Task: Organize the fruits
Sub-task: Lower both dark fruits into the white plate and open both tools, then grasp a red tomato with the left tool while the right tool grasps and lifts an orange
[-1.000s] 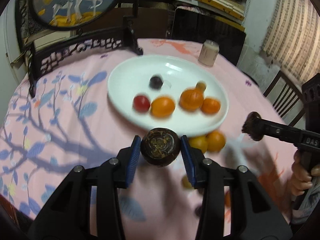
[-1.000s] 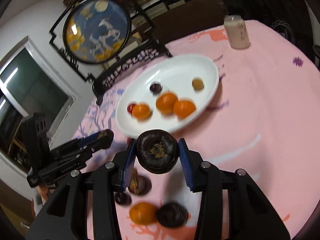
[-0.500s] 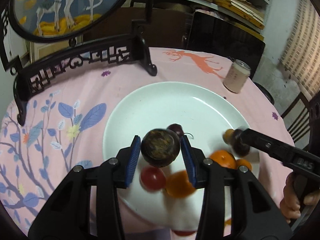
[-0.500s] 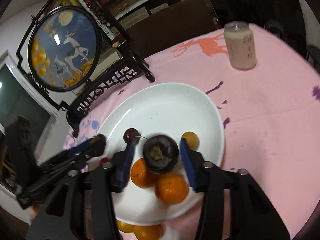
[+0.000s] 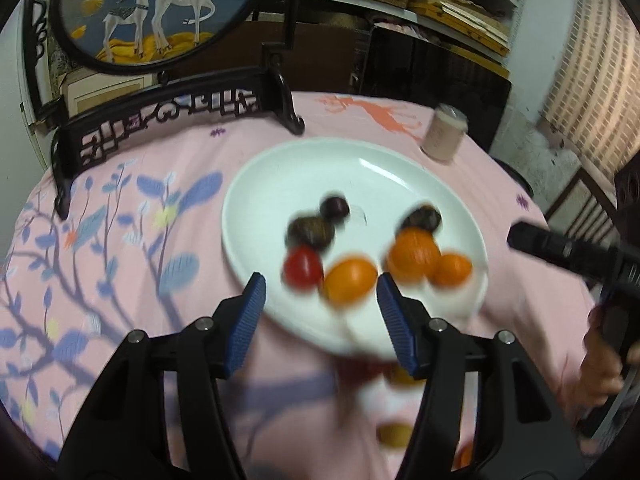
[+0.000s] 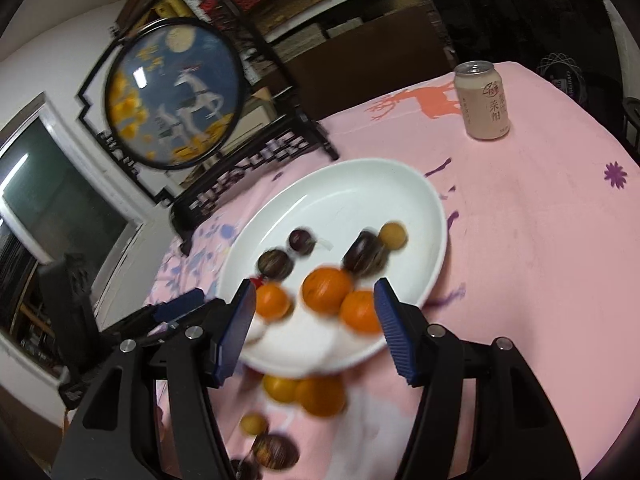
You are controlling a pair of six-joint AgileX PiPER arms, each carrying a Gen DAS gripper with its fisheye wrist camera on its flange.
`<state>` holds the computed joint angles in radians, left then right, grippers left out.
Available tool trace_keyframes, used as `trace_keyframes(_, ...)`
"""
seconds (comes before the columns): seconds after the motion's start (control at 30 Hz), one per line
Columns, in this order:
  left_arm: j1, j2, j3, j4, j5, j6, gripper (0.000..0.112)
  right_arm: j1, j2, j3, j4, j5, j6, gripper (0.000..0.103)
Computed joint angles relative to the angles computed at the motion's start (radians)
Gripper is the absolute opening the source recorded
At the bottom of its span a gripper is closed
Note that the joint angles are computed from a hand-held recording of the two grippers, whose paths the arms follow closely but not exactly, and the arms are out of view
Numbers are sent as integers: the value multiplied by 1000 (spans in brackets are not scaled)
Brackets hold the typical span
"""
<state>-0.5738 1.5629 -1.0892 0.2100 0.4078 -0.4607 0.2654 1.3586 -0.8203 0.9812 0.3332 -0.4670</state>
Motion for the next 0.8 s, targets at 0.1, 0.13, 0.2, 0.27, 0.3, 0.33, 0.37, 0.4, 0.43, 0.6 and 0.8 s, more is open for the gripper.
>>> trace_keyframes(0.1,-53,-87,130,148,-24,-137,64,32,-78,82,29,4,-47,62)
trace_keyframes(0.13,-70,-104,160,195,-30,-180,65,44,-98,106,30,3,-55,62)
trace_keyframes(0.2,-96,-123,199,259,-40,-231,65,71,-127,140,0,-12,-37,62)
trace_keyframes(0.27,-134,-117,217,375,-26,-325,65,110,-148,165,-82,-40,37,61)
trace_keyframes(0.3,-154,-103,217,426,-15,-365,65,125,-153,173,-126,-52,79,62)
trace_keyframes(0.33,-163,-94,214,445,-10,-379,65,132,-154,174,-149,-56,102,62)
trace_keyframes(0.37,-173,-79,208,475,-3,-401,65,139,-149,172,-180,-61,133,62)
trace_keyframes(0.4,-176,-68,205,492,-1,-411,65,141,-146,169,-202,-65,157,61)
trace_keyframes(0.43,-179,-56,200,501,-1,-412,65,138,-142,168,-203,-64,158,61)
trace_keyframes(0.6,-182,-6,170,475,-8,-356,65,101,-130,170,-143,-42,108,61)
trace_keyframes(0.8,-188,8,162,495,-17,-356,67,96,-126,170,-123,-33,87,61)
